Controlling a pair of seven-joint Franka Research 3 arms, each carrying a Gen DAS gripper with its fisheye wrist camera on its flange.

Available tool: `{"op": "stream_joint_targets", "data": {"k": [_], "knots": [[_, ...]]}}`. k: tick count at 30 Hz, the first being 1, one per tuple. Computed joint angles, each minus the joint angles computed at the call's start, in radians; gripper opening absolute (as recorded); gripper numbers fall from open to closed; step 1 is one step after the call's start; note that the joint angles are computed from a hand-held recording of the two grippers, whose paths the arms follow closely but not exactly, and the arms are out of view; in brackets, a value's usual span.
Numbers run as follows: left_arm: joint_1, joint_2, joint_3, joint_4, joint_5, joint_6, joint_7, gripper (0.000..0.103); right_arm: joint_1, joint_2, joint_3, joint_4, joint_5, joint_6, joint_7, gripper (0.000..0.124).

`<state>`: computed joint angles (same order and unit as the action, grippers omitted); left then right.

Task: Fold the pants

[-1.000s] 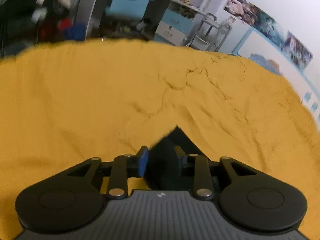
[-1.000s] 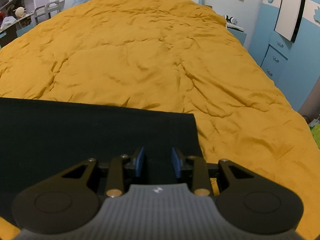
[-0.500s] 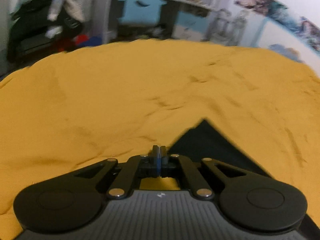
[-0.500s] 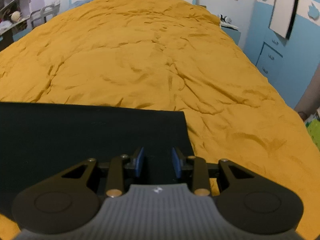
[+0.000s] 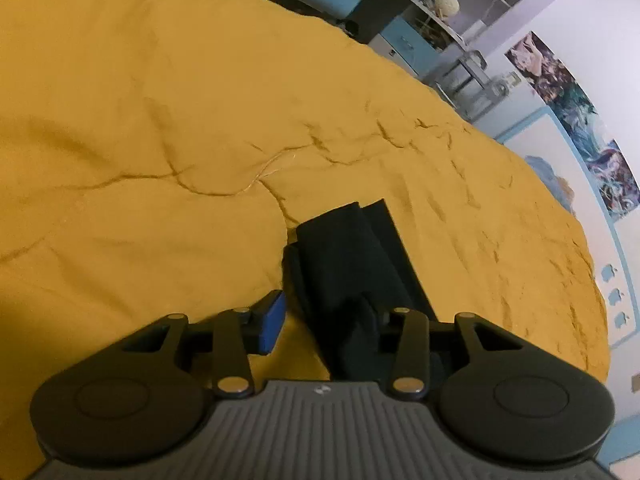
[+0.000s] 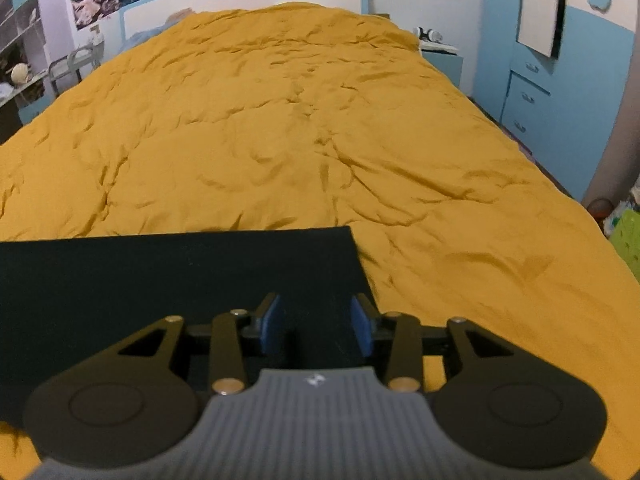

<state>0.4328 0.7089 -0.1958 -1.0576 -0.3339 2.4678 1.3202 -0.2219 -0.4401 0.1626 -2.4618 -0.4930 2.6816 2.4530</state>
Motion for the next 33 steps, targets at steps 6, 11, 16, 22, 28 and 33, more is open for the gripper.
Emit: {"op": "stream_joint_targets", "data": {"k": [6,11,16,22,28,33], "knots": [[-0.011,-0.034,0.005,-0.071,0.022,0.114,-0.008,0.004,0.010,-0.104,-0.027,-0.054,0.073,-0.065,-0.029,0.030],[-0.011,-0.123,-0.038,-0.149,0.021,0.216,0.121,0.003,0.022,-0.145,-0.041,-0.092,0.149,-0.054,-0.095,0.017],[-0.019,-0.253,-0.108,-0.244,-0.014,0.296,0.359,0.003,0.031,-0.142,-0.043,-0.116,0.218,0.022,-0.134,0.017],[-0.106,-0.441,-0.144,-0.414,-0.056,0.391,0.604,0.003,0.107,-0.114,-0.085,-0.127,0.349,0.095,-0.290,0.018],[-0.287,-0.580,-0.112,-0.620,0.068,0.499,0.729,0.003,0.150,-0.100,-0.080,-0.125,0.450,0.138,-0.409,0.018],[-0.375,-0.680,-0.135,-0.850,0.009,0.459,0.997,0.003,0.198,-0.104,-0.090,-0.141,0.543,0.182,-0.477,0.019]]}}
